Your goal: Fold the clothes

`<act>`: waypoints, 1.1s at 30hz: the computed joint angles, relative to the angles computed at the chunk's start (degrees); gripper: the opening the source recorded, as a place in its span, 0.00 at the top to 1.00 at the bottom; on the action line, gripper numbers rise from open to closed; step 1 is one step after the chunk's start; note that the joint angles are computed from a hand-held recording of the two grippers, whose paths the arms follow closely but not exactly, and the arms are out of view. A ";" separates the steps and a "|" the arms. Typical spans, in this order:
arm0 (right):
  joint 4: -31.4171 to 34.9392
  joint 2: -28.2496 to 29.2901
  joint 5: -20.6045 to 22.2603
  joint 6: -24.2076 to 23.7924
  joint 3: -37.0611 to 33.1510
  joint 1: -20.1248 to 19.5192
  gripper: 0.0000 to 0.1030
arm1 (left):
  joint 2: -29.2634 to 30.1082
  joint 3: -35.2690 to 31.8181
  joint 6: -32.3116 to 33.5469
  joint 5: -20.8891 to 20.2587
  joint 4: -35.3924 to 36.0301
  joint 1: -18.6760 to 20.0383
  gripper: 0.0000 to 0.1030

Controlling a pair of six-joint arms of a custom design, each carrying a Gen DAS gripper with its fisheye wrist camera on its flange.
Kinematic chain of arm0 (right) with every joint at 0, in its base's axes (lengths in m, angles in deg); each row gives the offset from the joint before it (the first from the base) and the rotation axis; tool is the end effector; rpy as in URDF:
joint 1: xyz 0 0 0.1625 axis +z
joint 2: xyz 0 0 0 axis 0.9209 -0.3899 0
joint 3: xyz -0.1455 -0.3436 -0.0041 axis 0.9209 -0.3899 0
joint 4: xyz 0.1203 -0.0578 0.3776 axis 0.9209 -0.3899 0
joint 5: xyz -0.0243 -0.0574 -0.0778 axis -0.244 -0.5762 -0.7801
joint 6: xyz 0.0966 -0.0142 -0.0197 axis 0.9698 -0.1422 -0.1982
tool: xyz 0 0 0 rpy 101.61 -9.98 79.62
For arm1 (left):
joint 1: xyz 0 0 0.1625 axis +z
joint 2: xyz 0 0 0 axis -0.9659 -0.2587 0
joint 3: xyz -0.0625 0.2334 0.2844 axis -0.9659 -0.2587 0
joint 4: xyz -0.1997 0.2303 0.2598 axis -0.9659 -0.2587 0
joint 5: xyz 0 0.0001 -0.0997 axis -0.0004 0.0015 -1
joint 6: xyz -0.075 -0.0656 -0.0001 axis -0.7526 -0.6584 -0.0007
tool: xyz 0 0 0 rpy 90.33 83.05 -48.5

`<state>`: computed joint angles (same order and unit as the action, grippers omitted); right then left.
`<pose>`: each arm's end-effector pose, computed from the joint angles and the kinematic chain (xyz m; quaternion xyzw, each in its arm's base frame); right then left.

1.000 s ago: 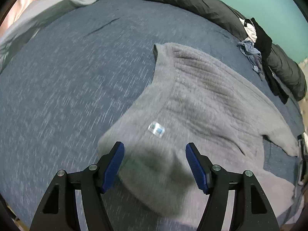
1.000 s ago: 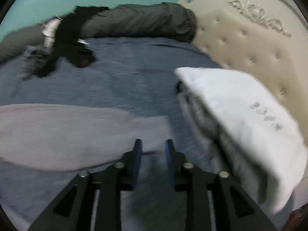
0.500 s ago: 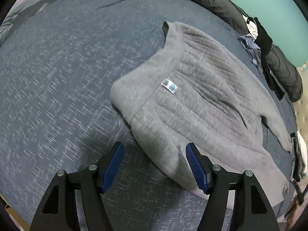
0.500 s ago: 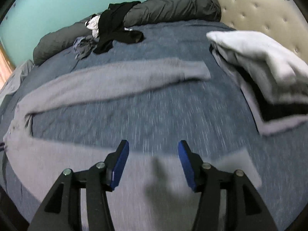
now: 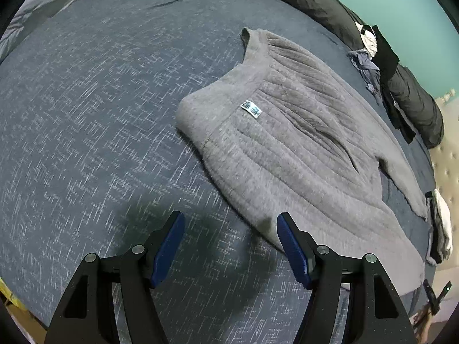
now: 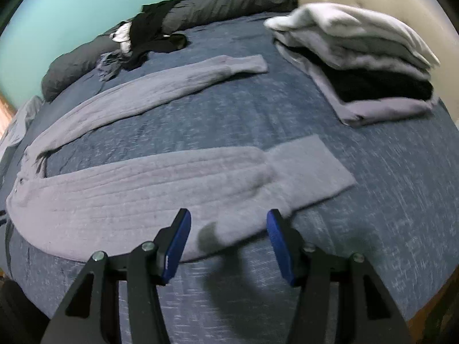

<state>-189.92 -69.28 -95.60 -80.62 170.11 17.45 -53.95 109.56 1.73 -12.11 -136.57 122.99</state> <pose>0.0310 -0.6460 0.4221 0.1556 -0.9146 0.2338 0.2911 -0.0908 -0.4167 0.3692 -0.2691 0.8565 -0.3492 0.2684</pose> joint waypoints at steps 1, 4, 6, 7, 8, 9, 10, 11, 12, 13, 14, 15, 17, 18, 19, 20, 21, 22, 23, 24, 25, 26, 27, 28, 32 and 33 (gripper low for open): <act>-0.27 -0.08 -0.15 0.40 -0.06 -0.15 0.45 | 0.06 0.11 0.29 0.02 -0.35 0.20 0.32; 0.13 -0.40 0.38 1.94 -0.27 -0.72 0.45 | 0.28 0.46 1.19 0.06 -1.47 0.84 0.32; 0.93 -0.37 0.71 2.87 -0.67 -1.01 0.45 | 0.47 0.78 1.76 0.16 -2.52 1.36 0.32; 1.31 -0.17 0.65 3.07 -0.90 -1.02 0.45 | 0.64 0.96 2.44 0.18 -3.92 1.89 0.32; 1.62 0.03 0.54 3.22 -1.08 -1.00 0.45 | 0.84 1.13 3.12 0.18 -5.33 2.41 0.32; 1.93 0.24 0.43 3.38 -1.28 -0.98 0.45 | 1.11 1.15 3.99 0.26 -6.64 2.91 0.34; 1.86 0.46 0.21 3.41 -1.32 -0.93 0.45 | 1.40 1.16 4.86 0.32 -7.94 3.40 0.35; 1.78 0.70 0.01 3.39 -1.35 -0.85 0.45 | 1.70 1.16 5.73 0.37 -9.26 3.89 0.39; 1.80 0.97 -0.16 3.37 -1.43 -0.76 0.45 | 2.16 0.93 6.45 0.32 -10.05 4.39 0.46; 1.64 1.23 -0.47 3.26 -1.44 -0.66 0.45 | 2.62 0.68 7.15 0.27 -10.83 4.88 0.50; 1.54 1.50 -0.74 3.22 -1.55 -0.59 0.45 | 3.09 0.44 7.85 0.21 -11.59 5.36 0.55; 1.52 1.78 -0.97 3.22 -1.74 -0.54 0.44 | 3.41 0.30 8.62 0.22 -12.48 5.72 0.60; 1.51 2.24 -1.25 3.41 -2.08 -0.53 0.44 | 4.69 -0.34 10.28 0.36 -14.44 6.59 0.67; 1.69 2.39 -1.26 3.81 -2.28 -0.62 0.44 | 5.63 -0.75 10.93 0.56 -15.52 6.98 0.70; 1.99 2.59 -1.28 4.28 -2.57 -0.71 0.44 | 6.00 -0.73 11.41 0.81 -16.54 7.16 0.73; 2.21 2.73 -1.46 4.66 -2.72 -0.79 0.44 | 6.43 -0.87 11.63 1.12 -17.11 7.30 0.83; 2.41 2.87 -1.73 5.02 -2.85 -0.85 0.44 | 6.86 -1.01 11.85 1.44 -17.68 7.44 0.90; 2.62 3.00 -1.99 5.38 -2.97 -0.92 0.44 | 7.18 -1.18 12.07 1.78 -18.11 7.41 0.92; 2.86 3.07 -2.09 5.62 -3.00 -0.98 0.44 | 7.50 -1.36 12.29 2.12 -18.55 7.38 0.96; 3.11 3.08 -2.11 5.79 -2.98 -1.03 0.44 | 7.56 -1.58 12.33 2.47 -18.06 7.10 0.96; 3.49 3.06 -1.98 5.90 -2.95 -1.08 0.44 | 7.59 -2.01 11.99 2.80 -16.71 6.71 0.96; 3.94 3.02 -1.77 5.97 -2.91 -1.12 0.44 | 7.08 -2.12 11.40 2.98 -15.27 6.16 0.96; 4.29 3.02 -1.73 5.98 -2.88 -1.10 0.45 | 6.58 -2.26 10.80 3.15 -13.81 5.60 0.96; 4.61 3.03 -1.77 5.95 -2.85 -1.05 0.54 | 6.30 -2.54 10.34 3.36 -12.73 5.17 0.96; 5.47 3.03 -1.46 7.04 -3.15 -1.24 0.83 | 5.02 -3.71 7.58 4.17 -8.04 3.39 0.96; 5.61 2.78 -0.65 7.65 -3.18 -1.39 0.89 | 5.04 -4.10 7.16 4.31 -7.20 3.10 0.96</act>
